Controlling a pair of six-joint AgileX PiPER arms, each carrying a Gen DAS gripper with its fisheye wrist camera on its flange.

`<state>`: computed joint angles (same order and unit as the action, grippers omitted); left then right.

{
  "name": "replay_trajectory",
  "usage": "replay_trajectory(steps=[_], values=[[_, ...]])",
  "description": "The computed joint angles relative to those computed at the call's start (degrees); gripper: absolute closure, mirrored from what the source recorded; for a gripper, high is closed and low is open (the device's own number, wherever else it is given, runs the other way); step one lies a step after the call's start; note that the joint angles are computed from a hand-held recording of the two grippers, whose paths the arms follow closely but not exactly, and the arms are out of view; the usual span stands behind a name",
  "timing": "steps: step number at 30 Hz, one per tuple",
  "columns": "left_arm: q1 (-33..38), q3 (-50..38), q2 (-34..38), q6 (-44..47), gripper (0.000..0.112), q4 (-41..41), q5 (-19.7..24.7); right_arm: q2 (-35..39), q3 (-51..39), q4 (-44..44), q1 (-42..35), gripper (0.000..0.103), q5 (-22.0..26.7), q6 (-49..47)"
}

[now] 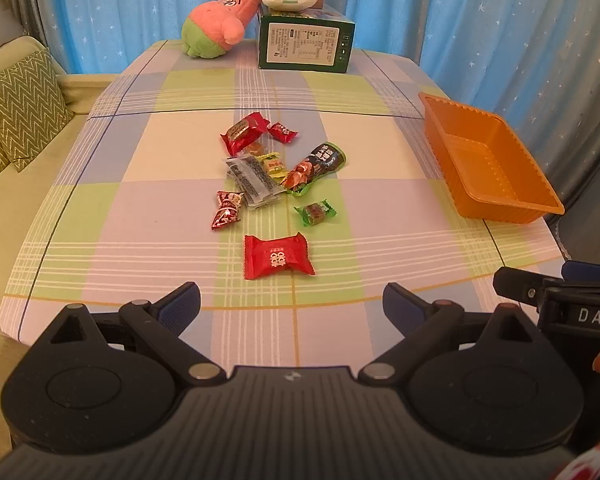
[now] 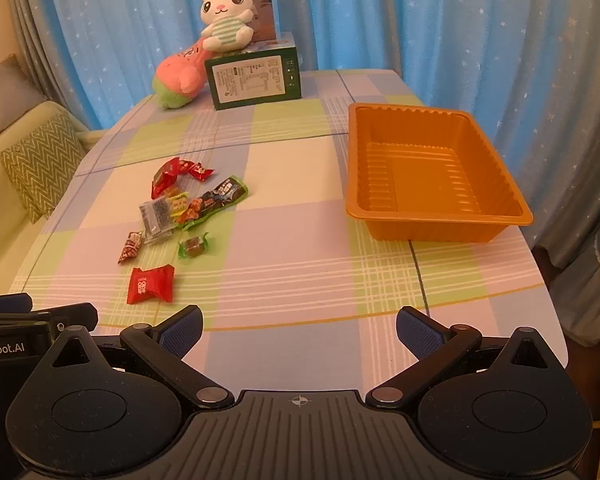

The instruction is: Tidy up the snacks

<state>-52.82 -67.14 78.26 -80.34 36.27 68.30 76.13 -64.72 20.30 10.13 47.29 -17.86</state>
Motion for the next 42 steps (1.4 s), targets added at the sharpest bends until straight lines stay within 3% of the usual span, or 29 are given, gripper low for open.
replay_trajectory(steps=[42], values=[[-0.88, -0.73, 0.67, -0.97, 0.015, 1.09, 0.42, -0.06, 0.38, 0.8, -0.96, 0.0, -0.51, -0.74]])
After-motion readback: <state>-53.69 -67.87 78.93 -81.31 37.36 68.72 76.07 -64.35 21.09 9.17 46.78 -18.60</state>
